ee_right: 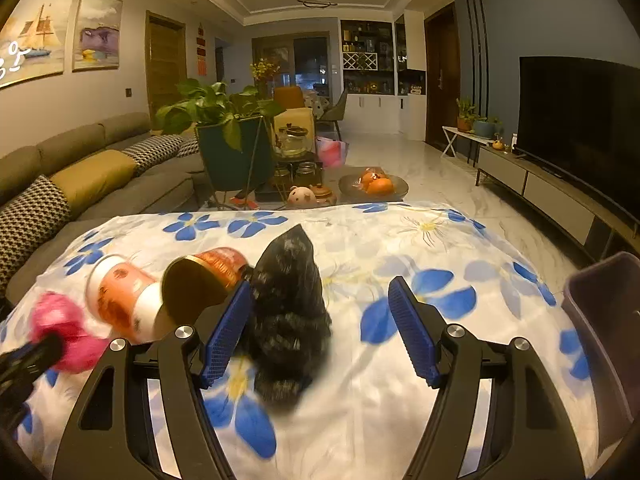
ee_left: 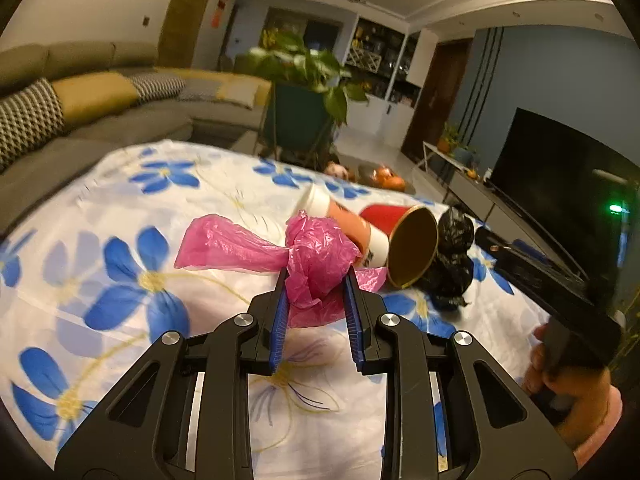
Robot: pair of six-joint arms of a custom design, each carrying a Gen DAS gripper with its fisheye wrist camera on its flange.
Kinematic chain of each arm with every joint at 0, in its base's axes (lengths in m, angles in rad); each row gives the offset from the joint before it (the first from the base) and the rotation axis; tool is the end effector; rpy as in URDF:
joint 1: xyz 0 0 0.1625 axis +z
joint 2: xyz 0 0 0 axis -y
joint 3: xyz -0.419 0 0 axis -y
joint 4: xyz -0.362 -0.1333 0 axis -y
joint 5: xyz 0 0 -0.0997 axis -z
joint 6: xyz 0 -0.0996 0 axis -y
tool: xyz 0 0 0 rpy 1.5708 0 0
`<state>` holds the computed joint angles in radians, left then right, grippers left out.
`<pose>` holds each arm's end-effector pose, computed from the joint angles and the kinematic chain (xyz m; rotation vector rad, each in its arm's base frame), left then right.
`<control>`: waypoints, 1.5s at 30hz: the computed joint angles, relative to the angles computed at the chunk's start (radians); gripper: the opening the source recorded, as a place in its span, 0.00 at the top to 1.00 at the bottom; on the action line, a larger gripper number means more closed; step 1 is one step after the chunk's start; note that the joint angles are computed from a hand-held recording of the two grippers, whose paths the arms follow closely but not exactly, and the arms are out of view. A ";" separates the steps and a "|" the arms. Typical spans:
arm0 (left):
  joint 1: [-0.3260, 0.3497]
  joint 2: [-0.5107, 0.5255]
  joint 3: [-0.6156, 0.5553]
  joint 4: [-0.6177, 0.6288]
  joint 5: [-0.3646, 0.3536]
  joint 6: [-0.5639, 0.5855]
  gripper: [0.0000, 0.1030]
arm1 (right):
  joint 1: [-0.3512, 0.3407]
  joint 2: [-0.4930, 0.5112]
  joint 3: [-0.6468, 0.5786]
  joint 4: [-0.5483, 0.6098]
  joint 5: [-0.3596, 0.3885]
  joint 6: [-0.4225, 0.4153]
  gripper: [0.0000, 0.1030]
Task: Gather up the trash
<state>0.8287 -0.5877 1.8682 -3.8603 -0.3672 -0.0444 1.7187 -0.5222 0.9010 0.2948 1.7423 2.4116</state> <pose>-0.1953 -0.5477 0.1133 -0.0278 2.0433 -1.4773 0.2203 -0.6891 0.0985 0.9736 -2.3183 1.0964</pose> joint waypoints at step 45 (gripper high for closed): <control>-0.153 0.136 -0.120 0.068 -0.040 0.039 0.76 | -0.190 -0.562 0.616 -0.189 -0.204 0.000 0.94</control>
<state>0.6761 -0.4512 1.7483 -3.7926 -0.4070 -0.0051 1.5283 -1.0846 1.5165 0.1057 1.5379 2.4117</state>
